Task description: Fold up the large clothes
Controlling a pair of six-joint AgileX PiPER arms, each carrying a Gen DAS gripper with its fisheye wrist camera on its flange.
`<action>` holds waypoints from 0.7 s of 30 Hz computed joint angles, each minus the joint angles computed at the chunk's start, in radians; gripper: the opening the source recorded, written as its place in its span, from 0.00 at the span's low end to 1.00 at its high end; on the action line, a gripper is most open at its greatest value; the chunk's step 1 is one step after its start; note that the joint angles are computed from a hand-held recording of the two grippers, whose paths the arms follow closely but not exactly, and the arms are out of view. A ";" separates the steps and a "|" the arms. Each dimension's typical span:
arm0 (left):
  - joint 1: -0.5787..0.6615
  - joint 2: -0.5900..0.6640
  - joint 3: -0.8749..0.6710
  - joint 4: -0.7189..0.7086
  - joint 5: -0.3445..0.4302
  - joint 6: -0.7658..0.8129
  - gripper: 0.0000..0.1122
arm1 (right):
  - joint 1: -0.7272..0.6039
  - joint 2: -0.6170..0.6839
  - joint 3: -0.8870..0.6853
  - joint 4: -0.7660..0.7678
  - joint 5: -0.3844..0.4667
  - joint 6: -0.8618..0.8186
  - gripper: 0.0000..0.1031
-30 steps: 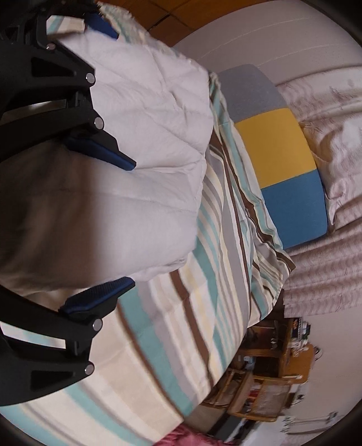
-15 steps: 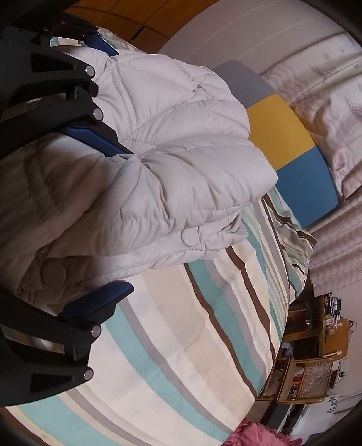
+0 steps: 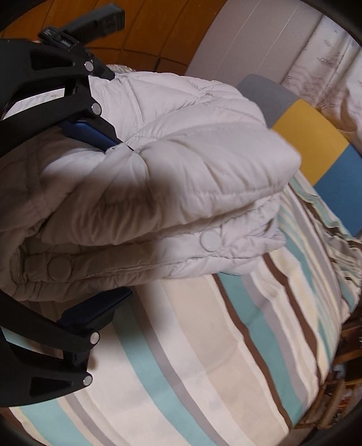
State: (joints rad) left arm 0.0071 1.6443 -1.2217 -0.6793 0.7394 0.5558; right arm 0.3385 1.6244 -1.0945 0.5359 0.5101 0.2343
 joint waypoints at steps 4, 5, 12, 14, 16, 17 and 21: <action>0.036 0.050 -0.027 -0.082 0.091 0.049 0.89 | -0.003 0.055 -0.063 0.015 0.041 -0.067 0.87; 0.038 0.056 -0.026 -0.093 0.095 0.057 0.89 | -0.004 0.064 -0.074 0.019 0.044 -0.075 0.85; -0.013 0.009 -0.004 -0.034 0.049 0.046 0.69 | 0.017 0.051 -0.084 0.044 -0.003 -0.118 0.58; -0.014 -0.009 -0.003 -0.033 0.043 0.060 0.60 | 0.021 0.029 -0.051 0.103 -0.043 -0.178 0.55; -0.019 -0.018 -0.015 -0.021 0.040 0.047 0.54 | 0.020 0.005 -0.010 0.202 -0.081 -0.270 0.52; -0.016 -0.026 -0.017 -0.025 0.038 0.052 0.50 | 0.022 -0.008 0.008 0.254 -0.102 -0.318 0.51; 0.008 -0.052 -0.045 -0.024 0.021 0.084 0.44 | 0.094 -0.030 0.037 0.361 -0.204 -0.411 0.49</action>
